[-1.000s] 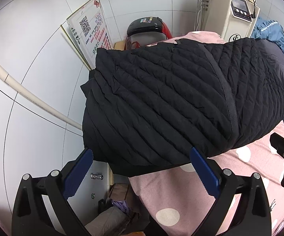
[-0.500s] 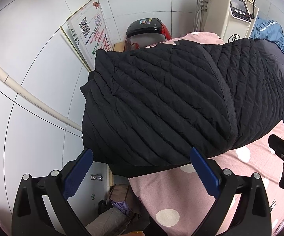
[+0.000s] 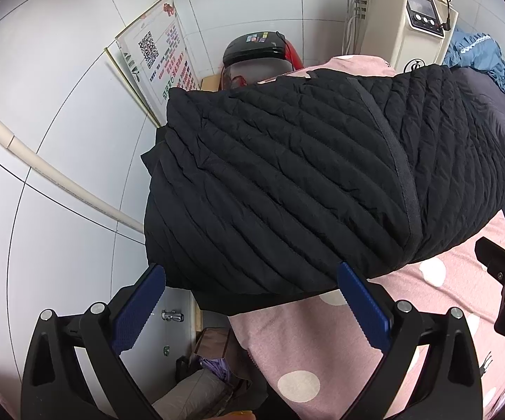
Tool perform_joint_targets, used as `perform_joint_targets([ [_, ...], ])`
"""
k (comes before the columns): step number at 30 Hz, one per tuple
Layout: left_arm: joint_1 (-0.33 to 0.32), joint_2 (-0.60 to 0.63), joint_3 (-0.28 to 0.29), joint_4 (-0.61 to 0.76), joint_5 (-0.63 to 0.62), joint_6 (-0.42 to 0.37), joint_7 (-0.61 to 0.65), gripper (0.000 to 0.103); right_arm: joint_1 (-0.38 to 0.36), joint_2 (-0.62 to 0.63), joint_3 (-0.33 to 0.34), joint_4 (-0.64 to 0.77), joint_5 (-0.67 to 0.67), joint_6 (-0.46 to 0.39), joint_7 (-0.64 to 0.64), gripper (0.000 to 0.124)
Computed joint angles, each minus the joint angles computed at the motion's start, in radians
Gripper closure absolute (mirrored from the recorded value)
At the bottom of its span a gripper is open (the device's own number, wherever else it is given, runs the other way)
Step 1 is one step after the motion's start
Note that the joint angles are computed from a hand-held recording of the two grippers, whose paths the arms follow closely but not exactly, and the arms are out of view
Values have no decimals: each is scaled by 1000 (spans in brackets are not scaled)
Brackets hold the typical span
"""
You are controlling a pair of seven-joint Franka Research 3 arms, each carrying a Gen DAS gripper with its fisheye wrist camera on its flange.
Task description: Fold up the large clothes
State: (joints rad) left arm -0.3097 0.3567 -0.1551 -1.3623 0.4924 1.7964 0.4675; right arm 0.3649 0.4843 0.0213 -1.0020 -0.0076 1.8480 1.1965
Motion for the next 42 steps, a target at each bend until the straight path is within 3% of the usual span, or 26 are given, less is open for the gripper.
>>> perform_joint_targets([
  [42, -21, 43, 10, 57, 30, -51, 44, 6, -3, -21, 3, -35, 3, 9, -8, 33],
])
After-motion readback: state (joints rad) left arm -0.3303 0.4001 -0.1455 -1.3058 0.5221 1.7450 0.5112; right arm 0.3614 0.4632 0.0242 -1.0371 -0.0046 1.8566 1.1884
